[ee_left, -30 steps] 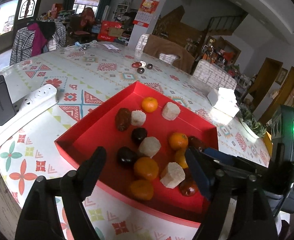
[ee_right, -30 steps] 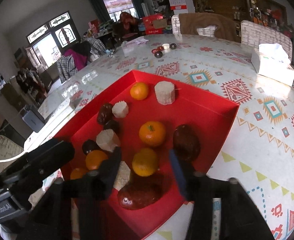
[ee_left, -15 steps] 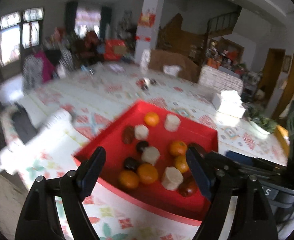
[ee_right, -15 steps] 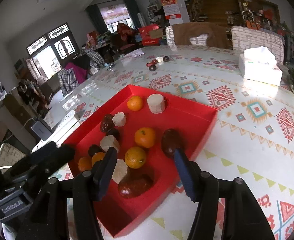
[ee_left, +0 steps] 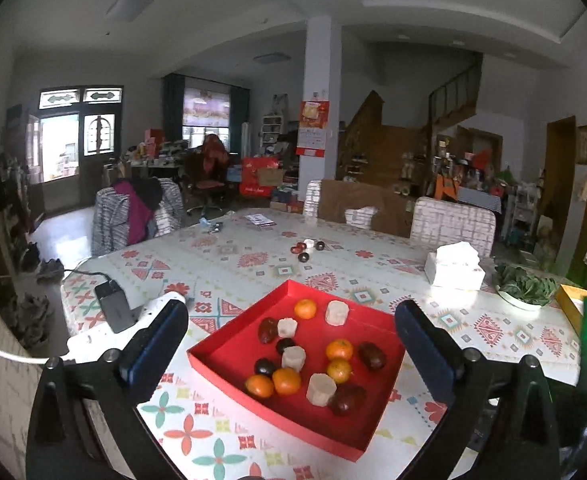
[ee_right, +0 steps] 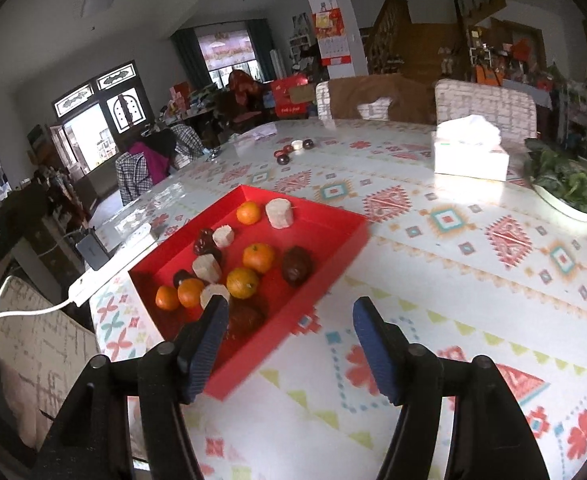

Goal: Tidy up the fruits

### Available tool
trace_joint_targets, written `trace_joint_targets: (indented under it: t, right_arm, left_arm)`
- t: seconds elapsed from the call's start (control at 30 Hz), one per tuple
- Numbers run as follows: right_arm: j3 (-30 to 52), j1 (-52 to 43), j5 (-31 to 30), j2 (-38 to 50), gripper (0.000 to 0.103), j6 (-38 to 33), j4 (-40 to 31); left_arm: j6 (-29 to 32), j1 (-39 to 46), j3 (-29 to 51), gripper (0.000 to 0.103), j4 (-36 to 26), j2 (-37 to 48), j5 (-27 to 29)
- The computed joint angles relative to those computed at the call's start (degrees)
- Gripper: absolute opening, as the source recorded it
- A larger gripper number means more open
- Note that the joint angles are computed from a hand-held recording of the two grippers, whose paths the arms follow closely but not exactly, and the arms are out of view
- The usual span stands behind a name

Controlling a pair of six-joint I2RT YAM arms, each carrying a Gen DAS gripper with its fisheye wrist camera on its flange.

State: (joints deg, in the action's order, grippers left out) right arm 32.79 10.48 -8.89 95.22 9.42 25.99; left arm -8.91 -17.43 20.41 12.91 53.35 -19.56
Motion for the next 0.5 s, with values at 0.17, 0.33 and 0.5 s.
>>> trace_joint_targets:
  t: [0.17,0.33,0.5]
  right_arm:
    - [-6.91,-2.23,-1.43,-4.59,0.073,-1.04,3.32]
    - [-10.87,-3.41,-1.79,-6.61,0.073,-2.05,5.80]
    - [-13.42,-4.00,-1.34,-8.36,0.074,-3.75,7.33]
  left_arm:
    - [-1.67,-7.51,-2.26,0.103,0.80,-1.79,-10.18]
    - [-2.28,-11.17,-1.58,0.103,0.34,0.77,-9.94]
    - [-3.15,-15.06,0.39,0.103,0.92,6.14,-13.19]
